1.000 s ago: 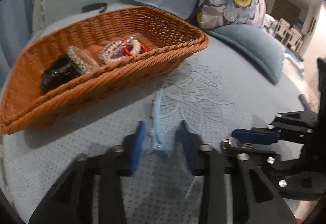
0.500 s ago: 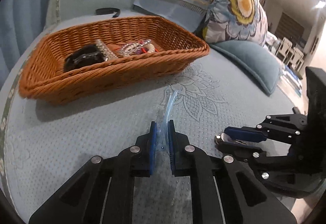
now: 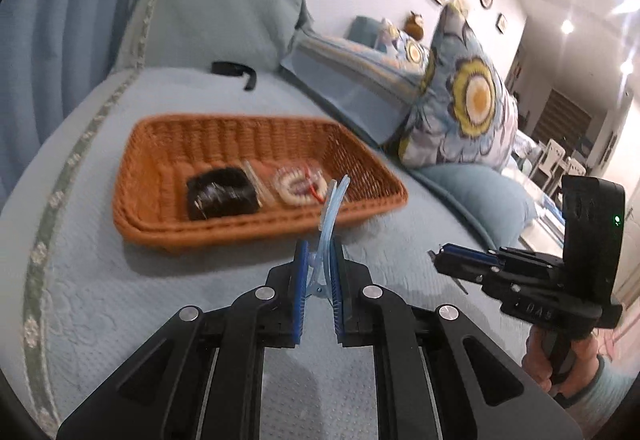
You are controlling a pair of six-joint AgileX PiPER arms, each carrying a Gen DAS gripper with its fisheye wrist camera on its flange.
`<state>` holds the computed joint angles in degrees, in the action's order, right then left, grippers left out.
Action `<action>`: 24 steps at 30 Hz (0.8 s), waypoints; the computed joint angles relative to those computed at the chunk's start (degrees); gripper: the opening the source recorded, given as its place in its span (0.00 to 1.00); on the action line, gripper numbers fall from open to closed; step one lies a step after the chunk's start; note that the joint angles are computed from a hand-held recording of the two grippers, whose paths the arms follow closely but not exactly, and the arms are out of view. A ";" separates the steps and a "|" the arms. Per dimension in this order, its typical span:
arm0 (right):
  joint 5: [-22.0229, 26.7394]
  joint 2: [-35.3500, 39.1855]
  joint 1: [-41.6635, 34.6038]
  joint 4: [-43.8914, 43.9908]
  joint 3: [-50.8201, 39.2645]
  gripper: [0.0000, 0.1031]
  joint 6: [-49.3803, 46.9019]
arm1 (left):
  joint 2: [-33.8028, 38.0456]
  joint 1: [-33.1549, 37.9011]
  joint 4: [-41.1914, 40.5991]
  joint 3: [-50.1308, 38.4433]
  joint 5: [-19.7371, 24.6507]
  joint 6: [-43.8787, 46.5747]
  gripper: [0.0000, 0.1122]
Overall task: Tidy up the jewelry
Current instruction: 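Carry both hair clips into the basket and open both tools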
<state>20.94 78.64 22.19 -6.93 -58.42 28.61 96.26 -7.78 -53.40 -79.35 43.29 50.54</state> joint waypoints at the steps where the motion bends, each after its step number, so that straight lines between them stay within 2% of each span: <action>1: -0.12 0.29 -1.13 3.44 -0.91 0.13 -3.32 | 0.28 0.17 0.35 -1.10 -0.20 -0.80 0.08; 3: 0.45 2.24 -2.88 6.54 -4.96 0.13 -6.82 | 1.64 1.03 0.76 -4.61 0.77 -2.21 0.08; 6: 1.65 6.37 -3.79 6.13 -12.30 0.13 -7.79 | 5.21 1.81 2.55 -11.92 1.28 -6.04 0.08; 9: 4.42 14.03 -5.30 9.92 -23.16 0.13 -11.52 | 10.86 1.90 6.36 -21.59 2.69 -12.33 0.08; 11: 7.18 19.78 -6.46 13.20 -30.70 0.13 -14.12 | 15.63 1.23 11.21 -29.15 3.42 -18.28 0.08; 14: 13.11 29.85 -7.39 13.21 -44.20 0.13 -12.47 | 21.72 0.50 16.55 -38.32 5.80 -24.65 0.08; 18: 22.16 40.35 -7.59 11.45 -59.34 0.13 -9.96 | 30.97 -0.79 24.62 -52.15 11.07 -33.59 0.08; 21: 28.43 46.55 -7.79 11.21 -68.72 0.14 -9.38 | 36.33 -1.02 27.60 -60.30 14.69 -37.86 0.08; 24: 31.14 49.19 -7.67 9.58 -72.25 0.14 -8.00 | 37.66 -1.34 28.23 -61.11 14.90 -38.56 0.08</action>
